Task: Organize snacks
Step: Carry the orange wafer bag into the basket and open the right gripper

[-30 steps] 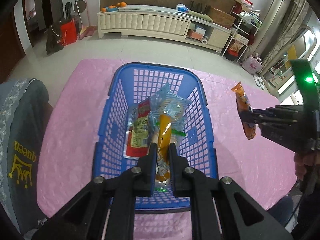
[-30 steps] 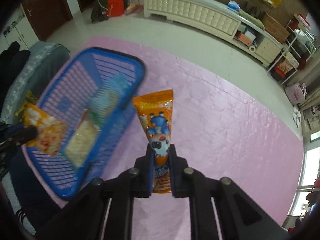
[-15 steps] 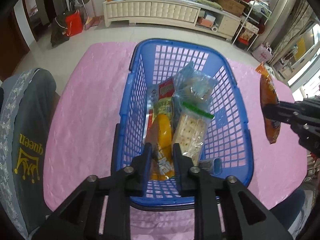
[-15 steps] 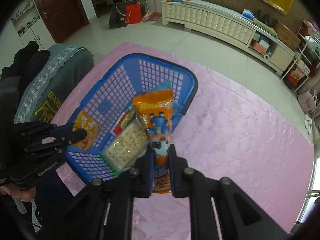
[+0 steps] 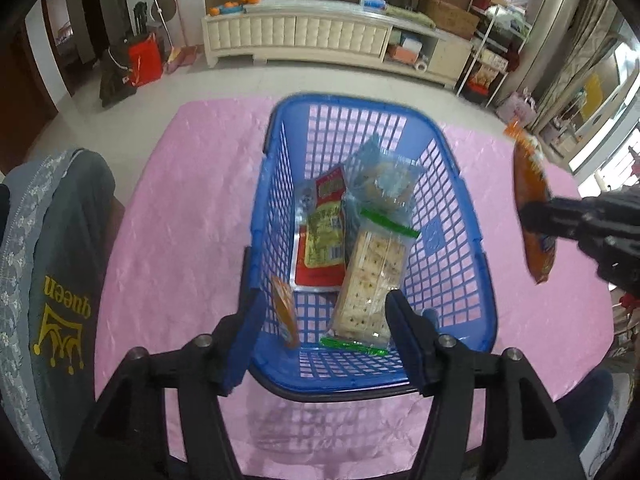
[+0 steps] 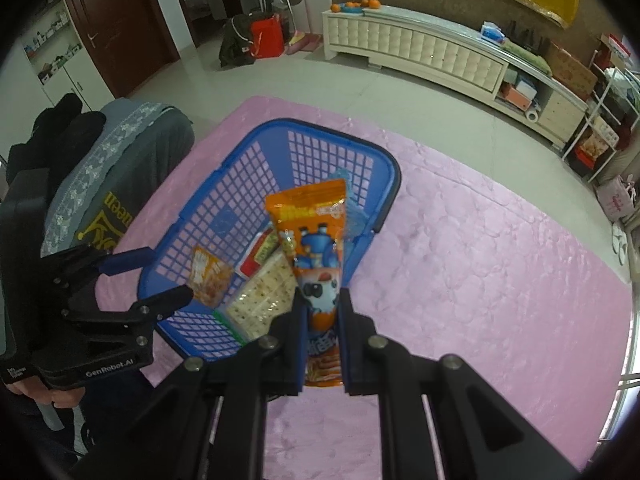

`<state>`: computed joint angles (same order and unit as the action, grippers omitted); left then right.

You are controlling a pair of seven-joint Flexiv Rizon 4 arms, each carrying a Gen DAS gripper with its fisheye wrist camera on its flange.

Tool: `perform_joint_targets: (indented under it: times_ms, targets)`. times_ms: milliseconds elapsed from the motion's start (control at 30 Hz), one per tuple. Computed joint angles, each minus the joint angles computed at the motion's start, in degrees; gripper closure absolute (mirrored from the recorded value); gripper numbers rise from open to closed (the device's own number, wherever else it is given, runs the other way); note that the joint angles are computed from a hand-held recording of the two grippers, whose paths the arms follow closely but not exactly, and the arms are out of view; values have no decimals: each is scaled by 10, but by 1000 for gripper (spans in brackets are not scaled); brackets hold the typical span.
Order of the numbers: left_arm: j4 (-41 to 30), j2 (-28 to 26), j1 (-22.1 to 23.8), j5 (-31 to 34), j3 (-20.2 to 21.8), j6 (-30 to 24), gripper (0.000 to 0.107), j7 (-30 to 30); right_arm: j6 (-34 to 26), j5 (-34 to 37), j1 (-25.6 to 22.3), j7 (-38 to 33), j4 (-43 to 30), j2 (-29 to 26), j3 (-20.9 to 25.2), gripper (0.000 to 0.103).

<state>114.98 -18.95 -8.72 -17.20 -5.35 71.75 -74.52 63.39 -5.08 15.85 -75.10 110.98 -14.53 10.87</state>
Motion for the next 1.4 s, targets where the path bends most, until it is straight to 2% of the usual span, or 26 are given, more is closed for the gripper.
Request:
perform_joint_targets:
  times_ms: [200,367,500,800,967,1133,1300,1400]
  targets:
    - [27,23,12,-13,-5,59,47,20,-7,46,-3,-8,-27,-10,14,86]
    - [22,23,22,-18,-4,68,47,38,-19,70,2,-6,-58,-33,21,86]
    - [8,9,29,-13,1,67,47,42,-12,57,18,25,-65,-48,13,86]
    - [23,-7,57,-32,-16,109,47,76,-9,48,33,66,-88,-83,17,86]
    - [34,-17,83,-54,-43,123,47,108,-17,40,42,94,-104,-106,17,86]
    - [33,-31,98,-68,-57,121,47,125,-36,48,41,100,-127,-134,26,86]
    - [27,-40,91,-65,-46,119,47,118,-41,41,48,115,-139,-153,21,86]
    - [28,-44,100,-73,-55,119,47,121,-45,49,45,112,-147,-160,27,86]
